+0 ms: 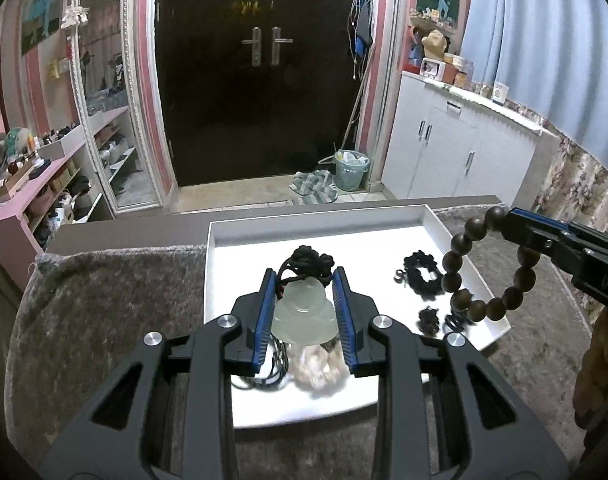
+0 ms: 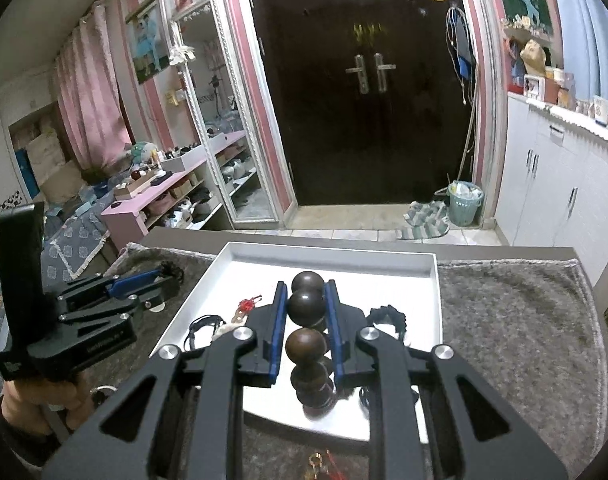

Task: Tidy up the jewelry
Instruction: 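Carry the jade pendant and bead bracelet over the tray and lower them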

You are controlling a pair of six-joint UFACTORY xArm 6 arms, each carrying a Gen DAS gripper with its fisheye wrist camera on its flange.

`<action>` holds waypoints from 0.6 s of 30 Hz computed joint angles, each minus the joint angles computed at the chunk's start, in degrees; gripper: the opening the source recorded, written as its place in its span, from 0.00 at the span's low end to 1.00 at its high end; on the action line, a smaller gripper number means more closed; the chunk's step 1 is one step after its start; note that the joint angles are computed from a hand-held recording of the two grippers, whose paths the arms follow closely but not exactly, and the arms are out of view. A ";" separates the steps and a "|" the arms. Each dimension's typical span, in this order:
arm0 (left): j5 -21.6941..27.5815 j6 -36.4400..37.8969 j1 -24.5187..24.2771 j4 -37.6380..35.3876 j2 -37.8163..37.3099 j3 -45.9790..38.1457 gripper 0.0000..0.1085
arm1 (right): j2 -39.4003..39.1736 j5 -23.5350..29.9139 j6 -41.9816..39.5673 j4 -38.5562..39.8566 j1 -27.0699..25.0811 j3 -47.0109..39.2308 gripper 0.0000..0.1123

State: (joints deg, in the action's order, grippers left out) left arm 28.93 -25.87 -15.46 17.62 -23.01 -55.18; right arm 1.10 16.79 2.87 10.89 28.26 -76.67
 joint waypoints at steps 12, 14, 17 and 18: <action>-4.62 2.66 3.35 -5.31 16.68 -8.08 0.25 | 16.66 4.56 -3.81 6.35 -0.08 -16.82 0.16; -5.05 2.54 3.82 -5.50 18.62 -8.92 0.25 | 19.92 5.70 -4.02 7.62 -0.04 -20.48 0.16; -5.06 0.43 4.64 -4.37 21.62 -11.00 0.25 | 23.55 7.15 -4.31 8.16 0.11 -24.88 0.16; -5.07 0.39 4.79 -4.77 21.92 -11.01 0.25 | 24.37 7.38 -4.13 7.74 0.09 -25.76 0.16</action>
State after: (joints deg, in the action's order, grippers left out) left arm 23.86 -25.47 -10.67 12.85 -1.10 -66.20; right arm 25.47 24.18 -1.26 18.64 28.36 -102.43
